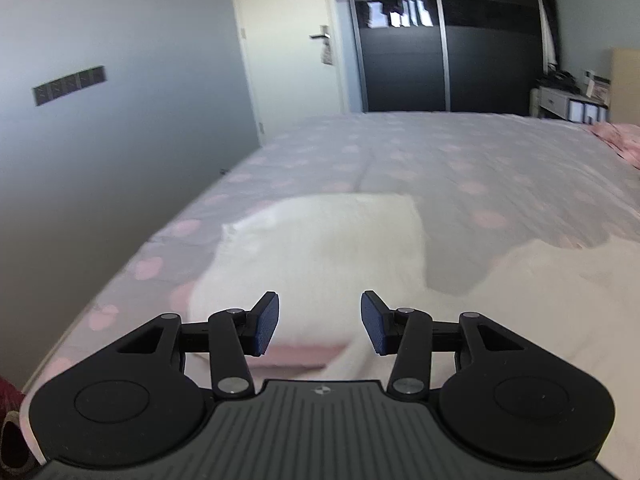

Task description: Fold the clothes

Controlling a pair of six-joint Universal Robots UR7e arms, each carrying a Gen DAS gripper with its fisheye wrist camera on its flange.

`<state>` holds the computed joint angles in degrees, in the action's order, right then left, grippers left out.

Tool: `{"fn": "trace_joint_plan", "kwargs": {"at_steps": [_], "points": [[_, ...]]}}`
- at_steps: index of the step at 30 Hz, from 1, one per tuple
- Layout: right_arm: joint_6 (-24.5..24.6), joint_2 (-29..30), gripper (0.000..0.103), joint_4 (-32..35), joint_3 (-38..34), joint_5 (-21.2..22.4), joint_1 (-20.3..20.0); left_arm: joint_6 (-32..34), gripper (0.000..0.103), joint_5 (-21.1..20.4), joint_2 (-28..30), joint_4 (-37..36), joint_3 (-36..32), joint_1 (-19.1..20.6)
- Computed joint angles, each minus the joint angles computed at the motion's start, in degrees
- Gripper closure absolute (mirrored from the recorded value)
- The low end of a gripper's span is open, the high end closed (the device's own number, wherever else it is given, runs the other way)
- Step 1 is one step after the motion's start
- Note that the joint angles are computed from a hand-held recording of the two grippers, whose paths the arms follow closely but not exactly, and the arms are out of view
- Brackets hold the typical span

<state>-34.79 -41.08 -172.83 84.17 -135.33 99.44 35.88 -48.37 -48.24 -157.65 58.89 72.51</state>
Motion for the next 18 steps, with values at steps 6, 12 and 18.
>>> {"fn": "trace_joint_plan", "kwargs": {"at_steps": [6,12,18], "points": [[9.14,-6.53,0.055,12.69,7.45,5.45,-0.73,-9.51,0.06,-9.89,-8.18,29.89,8.58,-0.22],[18.41,-11.56,0.053,25.5,11.59,9.96,-1.84,-10.92,0.06,-15.23,-10.14,59.3,8.78,-0.49],[23.47,-12.96,0.054,37.31,11.77,12.51,-2.49,-8.51,0.06,-12.63,-11.17,68.41,12.2,-1.38]]}}
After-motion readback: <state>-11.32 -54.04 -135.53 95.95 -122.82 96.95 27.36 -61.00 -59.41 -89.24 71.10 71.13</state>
